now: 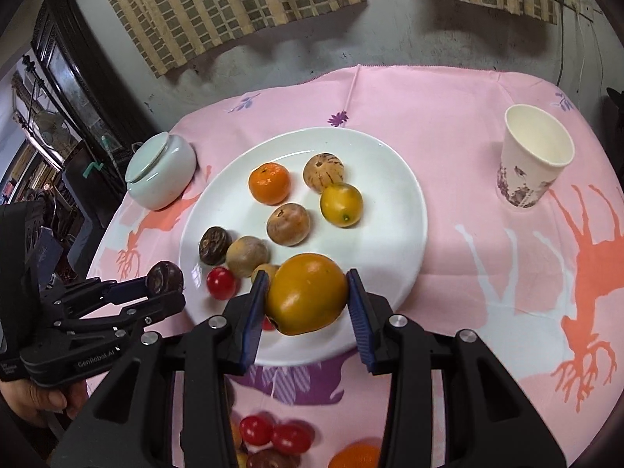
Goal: Organize fruits
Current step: 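Carry the mangosteen and yellow tomato onto the white plate and release both, then grasp another dark mangosteen with the left gripper while the right grasps the orange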
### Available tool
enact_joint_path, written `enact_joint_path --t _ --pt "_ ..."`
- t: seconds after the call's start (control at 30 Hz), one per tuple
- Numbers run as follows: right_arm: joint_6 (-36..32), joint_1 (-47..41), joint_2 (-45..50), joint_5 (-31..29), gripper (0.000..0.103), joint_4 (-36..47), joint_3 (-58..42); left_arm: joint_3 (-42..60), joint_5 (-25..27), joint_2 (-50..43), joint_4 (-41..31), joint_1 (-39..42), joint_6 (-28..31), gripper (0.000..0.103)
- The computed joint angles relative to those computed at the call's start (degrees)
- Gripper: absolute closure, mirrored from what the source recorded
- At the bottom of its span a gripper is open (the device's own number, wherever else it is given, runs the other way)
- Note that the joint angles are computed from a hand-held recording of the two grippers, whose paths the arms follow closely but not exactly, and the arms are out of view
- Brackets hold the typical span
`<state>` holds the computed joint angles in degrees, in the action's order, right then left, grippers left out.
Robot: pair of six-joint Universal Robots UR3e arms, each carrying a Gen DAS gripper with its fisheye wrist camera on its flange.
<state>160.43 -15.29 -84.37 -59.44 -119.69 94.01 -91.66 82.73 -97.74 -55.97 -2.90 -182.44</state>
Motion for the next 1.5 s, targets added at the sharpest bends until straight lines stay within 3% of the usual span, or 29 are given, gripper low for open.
enact_joint_path --t 0.33,0.67,0.7,0.73,0.77,1.17,1.5 --pt "4.3 2.5 5.5 -4.0 0.062 -4.5 -3.0 2.6 1.2 -5.5 0.8 -1.2 -1.8 0.058" --pt "4.4 3.0 5.4 -4.9 0.060 -3.0 -4.7 2.8 2.2 -4.2 0.5 -1.3 -2.9 0.048" --pt "4.4 3.1 5.0 -4.9 0.059 -2.7 -4.7 2.8 2.3 -3.8 0.3 -1.3 -3.0 0.047" --pt "4.5 3.1 4.5 -5.1 0.051 -2.6 -4.4 2.7 2.5 -3.4 0.1 -1.4 -3.1 0.046" --pt "4.8 3.1 3.6 -5.4 0.046 -3.0 -3.8 2.3 2.6 -2.8 0.0 -1.5 -3.1 0.046" --pt "-2.7 -3.0 -11.1 -4.1 0.040 4.8 6.0 -8.3 2.8 11.1 -2.7 -1.3 -3.3 0.037" --pt "-14.3 -14.5 -30.8 -2.8 0.039 20.8 18.9 -22.5 1.7 26.6 -7.9 0.0 -4.7 0.031"
